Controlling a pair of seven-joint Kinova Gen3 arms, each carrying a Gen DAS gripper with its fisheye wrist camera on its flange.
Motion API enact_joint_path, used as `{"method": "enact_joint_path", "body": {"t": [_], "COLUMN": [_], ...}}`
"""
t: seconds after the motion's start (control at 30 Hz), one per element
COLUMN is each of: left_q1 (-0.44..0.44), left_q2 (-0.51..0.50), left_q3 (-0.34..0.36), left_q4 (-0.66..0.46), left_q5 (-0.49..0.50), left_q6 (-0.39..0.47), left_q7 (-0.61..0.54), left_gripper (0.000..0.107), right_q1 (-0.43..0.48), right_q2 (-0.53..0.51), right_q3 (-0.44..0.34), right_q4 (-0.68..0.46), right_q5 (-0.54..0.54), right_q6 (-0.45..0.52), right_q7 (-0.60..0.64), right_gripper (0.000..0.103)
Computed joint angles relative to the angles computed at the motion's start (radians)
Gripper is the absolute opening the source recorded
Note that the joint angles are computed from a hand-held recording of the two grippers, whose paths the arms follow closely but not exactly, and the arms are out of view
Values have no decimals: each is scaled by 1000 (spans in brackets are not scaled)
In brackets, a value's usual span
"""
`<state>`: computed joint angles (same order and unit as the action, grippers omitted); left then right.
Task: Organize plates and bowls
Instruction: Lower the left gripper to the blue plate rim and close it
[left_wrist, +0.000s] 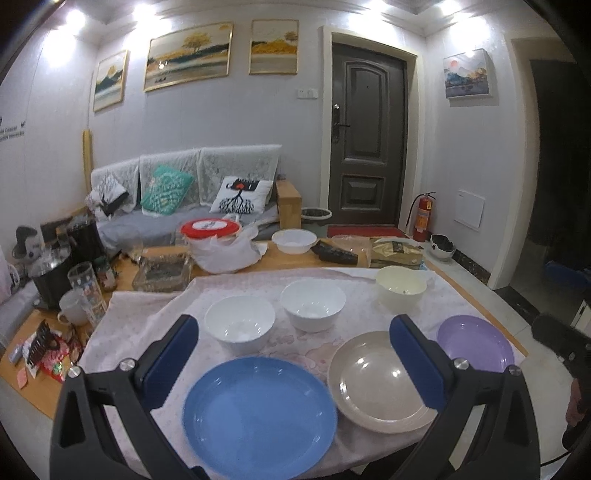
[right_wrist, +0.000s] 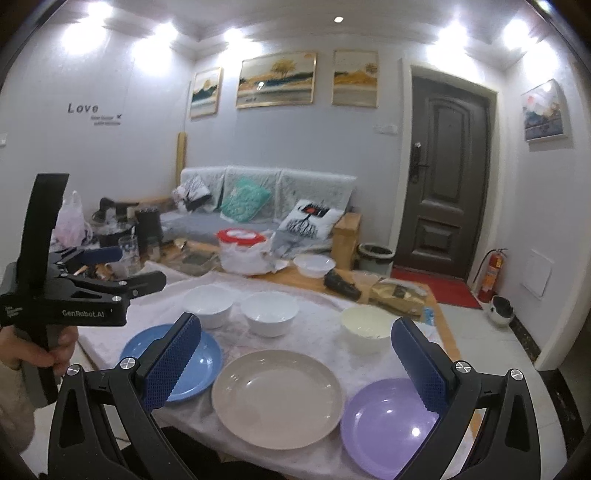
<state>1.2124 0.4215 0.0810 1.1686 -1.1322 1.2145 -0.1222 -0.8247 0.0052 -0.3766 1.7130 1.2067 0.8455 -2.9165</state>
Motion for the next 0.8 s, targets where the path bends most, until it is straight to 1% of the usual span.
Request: {"method": "enact_joint_path", "body": {"t": [0.03,0.07,0.1,0.13,0.17,0.2,0.23,0.3,0.33,0.37,0.4,0.43,0.47,0.53,0.57,0.6,0.63,0.67,0.7,0.73,0.8], "left_q1": [-11,-27,-46,-69,-92,-117,-144,-191,-218,-242,-267,-293,-313,-351,-363,-377,-387,-394,-398,-402,-411], "left_q2": [-21,-38,-54,-71,-88,-104,-120,-145,-157,-164,-169,-176,-179,-183,-184,-183,-181,-178,-179,-176,-173], "left_q3": [-1,3,10,18,26,34,42,57,64,72,78,82,85,87,87,85,82,80,80,78,76], "left_q4": [37,69,98,134,169,203,240,302,334,359,380,405,426,464,479,491,503,513,520,526,536], "left_q5": [10,23,39,57,74,92,112,144,164,182,204,228,246,277,286,296,300,304,309,313,327], "left_q6": [-18,-32,-45,-64,-84,-104,-129,-166,-187,-207,-227,-249,-269,-318,-336,-354,-369,-383,-391,-401,-419], "left_q7": [19,32,43,56,72,91,113,150,161,166,167,167,169,172,174,173,176,178,176,175,167], "left_gripper": [103,103,102,102,102,102,102,100,95,91,85,78,75,64,61,55,52,50,48,44,39], "right_q1": [21,61,107,154,200,242,267,285,293,286,277,270,246,173,136,100,68,43,19,-2,-22], "right_q2": [17,29,50,75,99,129,160,217,249,273,308,332,357,391,401,418,433,444,456,466,494], "right_q3": [-13,-42,-82,-126,-171,-216,-243,-257,-267,-258,-254,-244,-216,-123,-77,-31,16,58,101,131,161], "right_q4": [-23,-39,-59,-80,-101,-126,-149,-190,-211,-227,-259,-279,-304,-346,-362,-385,-406,-424,-439,-455,-490], "right_q5": [-41,-81,-122,-163,-203,-244,-285,-366,-407,-447,-488,-529,-569,-644,-674,-704,-741,-781,-822,-849,-870], "right_q6": [-27,-49,-68,-80,-87,-89,-87,-94,-94,-96,-84,-80,-72,-60,-53,-40,-30,-26,-25,-13,20], "right_q7": [37,73,105,136,173,211,247,308,333,356,381,410,438,498,519,542,565,592,618,633,645], "right_gripper": [102,101,101,99,92,88,84,83,81,77,75,73,73,73,72,72,70,69,66,63,59]}}
